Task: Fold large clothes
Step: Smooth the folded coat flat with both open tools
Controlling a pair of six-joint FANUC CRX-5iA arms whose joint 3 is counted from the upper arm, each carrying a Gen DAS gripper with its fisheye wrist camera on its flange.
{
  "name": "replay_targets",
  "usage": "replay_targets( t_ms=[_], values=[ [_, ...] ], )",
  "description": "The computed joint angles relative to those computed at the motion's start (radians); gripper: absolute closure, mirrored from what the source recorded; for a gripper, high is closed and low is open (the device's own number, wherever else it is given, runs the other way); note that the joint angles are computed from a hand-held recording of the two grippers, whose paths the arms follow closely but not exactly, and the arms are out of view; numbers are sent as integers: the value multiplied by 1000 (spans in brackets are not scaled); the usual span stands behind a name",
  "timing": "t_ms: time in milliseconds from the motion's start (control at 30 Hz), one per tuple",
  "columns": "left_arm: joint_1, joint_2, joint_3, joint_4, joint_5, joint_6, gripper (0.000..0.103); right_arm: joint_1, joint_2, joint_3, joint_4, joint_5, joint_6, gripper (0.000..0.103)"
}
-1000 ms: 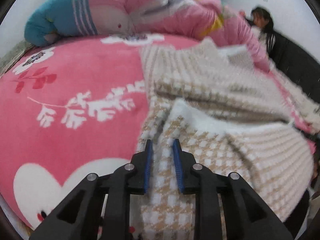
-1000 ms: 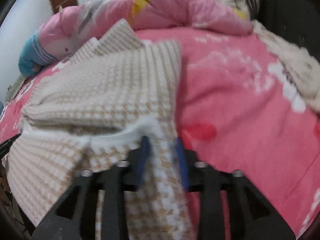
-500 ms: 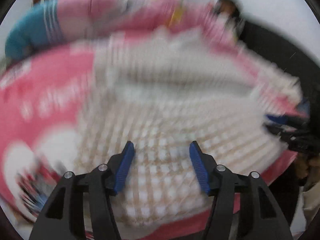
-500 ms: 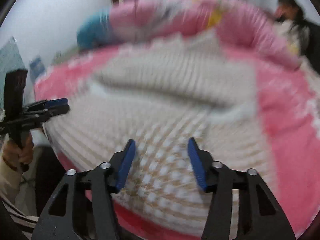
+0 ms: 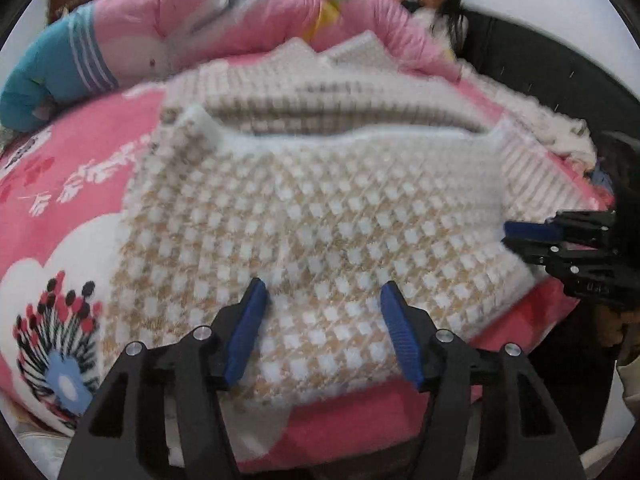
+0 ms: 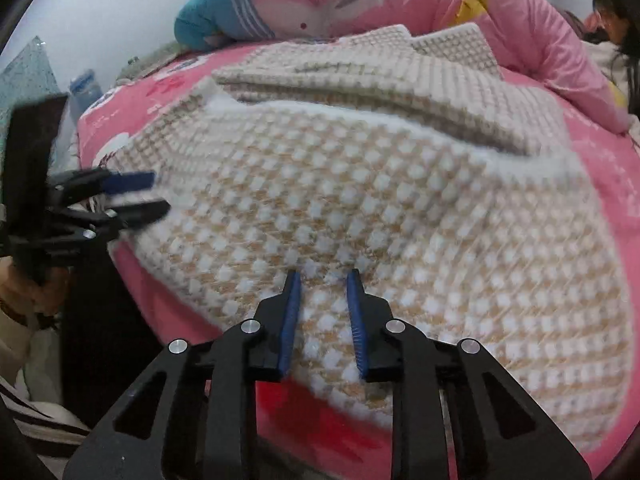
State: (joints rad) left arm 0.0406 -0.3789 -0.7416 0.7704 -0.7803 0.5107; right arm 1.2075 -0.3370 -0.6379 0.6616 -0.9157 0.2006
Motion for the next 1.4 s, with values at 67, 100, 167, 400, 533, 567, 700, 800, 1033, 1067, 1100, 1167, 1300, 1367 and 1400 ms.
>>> replay_targets(
  t_ms=[67,100,167,400,533,567,700,800,1033,1067,1100,1167,1300,1367,1400],
  values=[
    [14,-8,21,-26,-29,23,45,2,2,46,-46,-45,31,81],
    [27,-10,26,-22,-50,26,45,8,5,73,-58,-86,60,81],
    [66,-21,21,31,-95,-14,45,19,23,118,-36,-125,86,82],
    [84,55,71,-52,8,156,45,-59,135,156,-8,42,127,82],
    [89,30,24,6,40,65,45,-74,159,179,-66,27,183,82],
    [86,18,16,-2,54,54,45,-79,165,213,-96,7,194,82],
    [110,24,-4,80,26,14,45,-91,185,253,-32,82,214,79],
    [118,22,-18,127,3,3,45,-132,292,328,-108,128,309,80],
    [100,37,-26,173,16,-22,45,-154,326,370,-173,108,341,80],
    [101,40,-25,177,13,-22,45,-148,304,350,-137,104,303,80],
    [104,42,-23,181,8,-24,45,-135,268,314,-77,93,236,79],
    [113,40,-25,182,-2,-29,45,-122,210,259,7,53,119,79],
    [112,34,-26,177,6,-24,45,-174,217,227,-4,-46,46,76],
    [107,29,-29,173,17,-22,45,-219,237,192,-44,36,59,76],
    [104,28,-25,161,20,-12,45,-221,240,186,-29,48,49,76]
  ],
)
